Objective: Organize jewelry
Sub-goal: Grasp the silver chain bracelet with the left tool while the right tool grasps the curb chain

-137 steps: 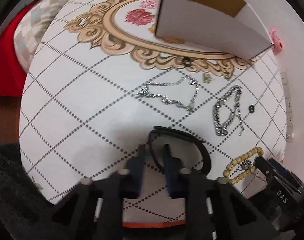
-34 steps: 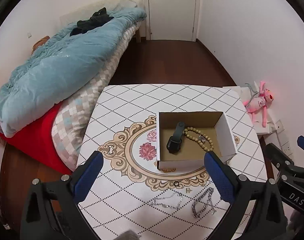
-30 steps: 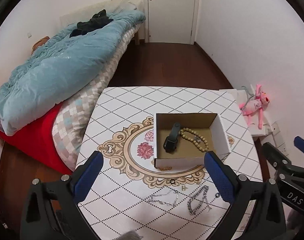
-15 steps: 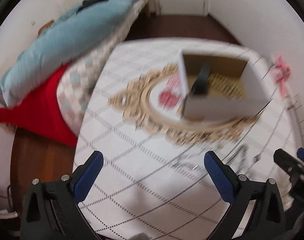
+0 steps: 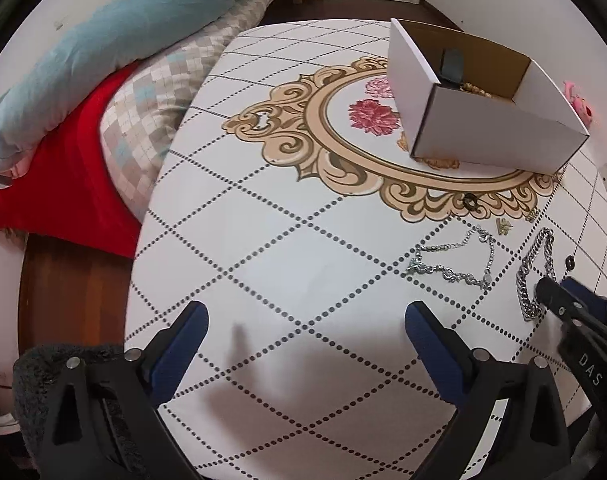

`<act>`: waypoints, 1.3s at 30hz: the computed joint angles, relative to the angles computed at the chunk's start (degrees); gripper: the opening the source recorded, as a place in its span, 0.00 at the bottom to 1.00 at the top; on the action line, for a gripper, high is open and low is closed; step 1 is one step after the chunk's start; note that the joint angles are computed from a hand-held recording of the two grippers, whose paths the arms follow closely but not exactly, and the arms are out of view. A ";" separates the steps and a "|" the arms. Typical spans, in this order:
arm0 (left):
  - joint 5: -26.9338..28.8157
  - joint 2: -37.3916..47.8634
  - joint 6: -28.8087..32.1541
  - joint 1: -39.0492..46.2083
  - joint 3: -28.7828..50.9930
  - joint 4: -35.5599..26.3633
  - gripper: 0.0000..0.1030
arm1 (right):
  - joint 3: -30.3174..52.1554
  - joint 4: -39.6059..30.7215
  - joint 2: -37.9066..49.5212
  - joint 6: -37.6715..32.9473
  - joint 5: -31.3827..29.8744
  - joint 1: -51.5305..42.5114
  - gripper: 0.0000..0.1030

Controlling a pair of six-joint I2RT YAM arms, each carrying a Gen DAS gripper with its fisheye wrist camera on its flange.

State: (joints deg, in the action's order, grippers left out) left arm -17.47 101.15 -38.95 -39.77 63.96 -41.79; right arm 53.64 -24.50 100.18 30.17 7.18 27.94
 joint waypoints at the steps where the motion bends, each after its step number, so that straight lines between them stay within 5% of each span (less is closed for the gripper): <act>1: 0.64 0.28 0.88 0.25 0.02 0.81 0.97 | -0.70 0.99 -0.17 -0.07 -0.27 0.44 0.16; 4: 3.68 1.05 4.04 0.17 0.20 3.02 0.97 | -1.95 1.68 -0.60 -0.44 0.55 1.18 0.02; 16: 7.22 7.70 8.01 -0.46 5.99 4.79 0.97 | -8.12 1.16 -7.96 -2.02 -3.65 -9.27 0.02; 23: 8.44 10.49 9.51 -0.26 9.29 4.92 0.87 | -5.79 -0.40 -7.06 -0.65 -3.95 -8.48 0.02; 27: 8.55 11.04 10.36 -0.69 11.18 4.73 0.65 | -5.58 -0.35 -6.76 -0.78 -4.09 -8.64 0.02; 31: 8.63 11.23 13.76 -1.69 12.89 4.69 0.06 | -5.67 -0.30 -6.84 -0.43 -3.87 -8.45 0.02; 39: 13.16 7.45 11.12 -0.65 10.48 5.24 0.01 | -6.98 0.69 -9.37 -0.16 -7.82 -10.41 0.02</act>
